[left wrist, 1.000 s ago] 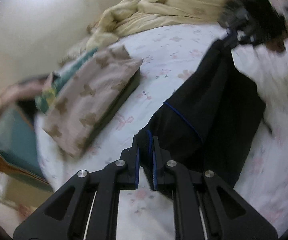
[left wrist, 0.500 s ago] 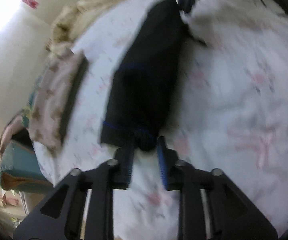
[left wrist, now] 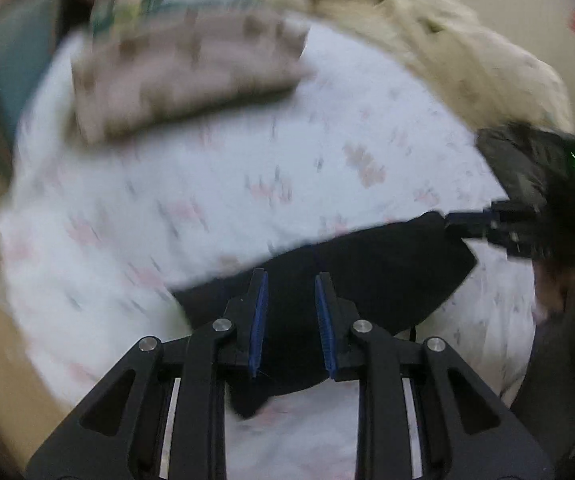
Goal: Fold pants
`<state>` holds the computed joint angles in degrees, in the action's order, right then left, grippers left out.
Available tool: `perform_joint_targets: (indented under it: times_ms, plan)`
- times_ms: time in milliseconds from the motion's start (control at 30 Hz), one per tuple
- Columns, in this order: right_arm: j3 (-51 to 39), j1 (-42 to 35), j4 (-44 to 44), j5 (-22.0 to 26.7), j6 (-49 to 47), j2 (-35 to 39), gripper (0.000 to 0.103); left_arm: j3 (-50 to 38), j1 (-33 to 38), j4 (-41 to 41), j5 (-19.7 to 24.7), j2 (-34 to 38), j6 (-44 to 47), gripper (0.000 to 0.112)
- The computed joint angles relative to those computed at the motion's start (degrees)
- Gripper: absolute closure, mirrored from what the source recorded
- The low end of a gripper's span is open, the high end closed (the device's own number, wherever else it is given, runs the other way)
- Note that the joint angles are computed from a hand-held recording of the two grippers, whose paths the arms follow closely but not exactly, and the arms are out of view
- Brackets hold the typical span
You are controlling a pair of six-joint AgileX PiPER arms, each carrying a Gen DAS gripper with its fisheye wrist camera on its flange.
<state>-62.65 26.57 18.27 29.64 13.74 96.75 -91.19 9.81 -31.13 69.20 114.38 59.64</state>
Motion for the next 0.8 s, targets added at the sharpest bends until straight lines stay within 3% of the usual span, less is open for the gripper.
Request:
perform_joint_targets:
  times_ms: [67,133,300,367,433,567,600,667,733,767,800]
  plan:
    - [1.46,0.47,2.61,-1.17,-1.50,1.47,0.087,4.18,-1.13,3.58,-3.12,0.43,-2.46,0.093]
    - [1.73,1.95,-1.91,-0.59,3.54,3.03,0.094,8.37,-0.26,3.96,-5.86,-0.08,0.04,0.093]
    - [0.06,4.39,-13.66,3.05,10.87,4.96,0.101,15.02,0.85,4.13,-13.12,-3.28,9.41,0.094]
    - [-0.60,4.54,-15.97,5.33,12.82,5.20,0.103,11.23,1.86,6.06,-10.74,-1.28,6.26,0.094]
    - [3.07,3.29,-10.93,3.46,10.33,3.33,0.103,9.14,3.17,6.88,-8.35,0.10,5.15,0.094]
    - [3.75,3.64,-12.41,5.39,11.85,0.07,0.103,8.18,4.09,9.82,-5.68,-1.57,4.27,0.093]
    - [4.99,3.03,-11.58,4.81,11.96,-1.81,0.100,7.33,3.99,10.92,-5.28,-1.80,3.45,0.088]
    - [7.73,1.60,-11.19,3.06,14.26,-5.91,0.096,4.68,5.58,9.89,-4.21,-1.78,1.61,0.066]
    - [11.92,-1.29,-4.76,-2.00,11.82,-9.62,0.090,1.06,7.20,7.18,-2.37,-0.36,-2.35,0.041]
    - [13.30,-2.69,-0.57,-3.56,9.22,-10.31,0.084,-1.39,8.03,5.46,-0.64,1.08,-4.91,0.036]
    - [14.05,-3.96,3.56,-4.62,6.55,-10.18,0.059,-3.22,8.53,4.23,0.57,2.51,-7.48,0.030]
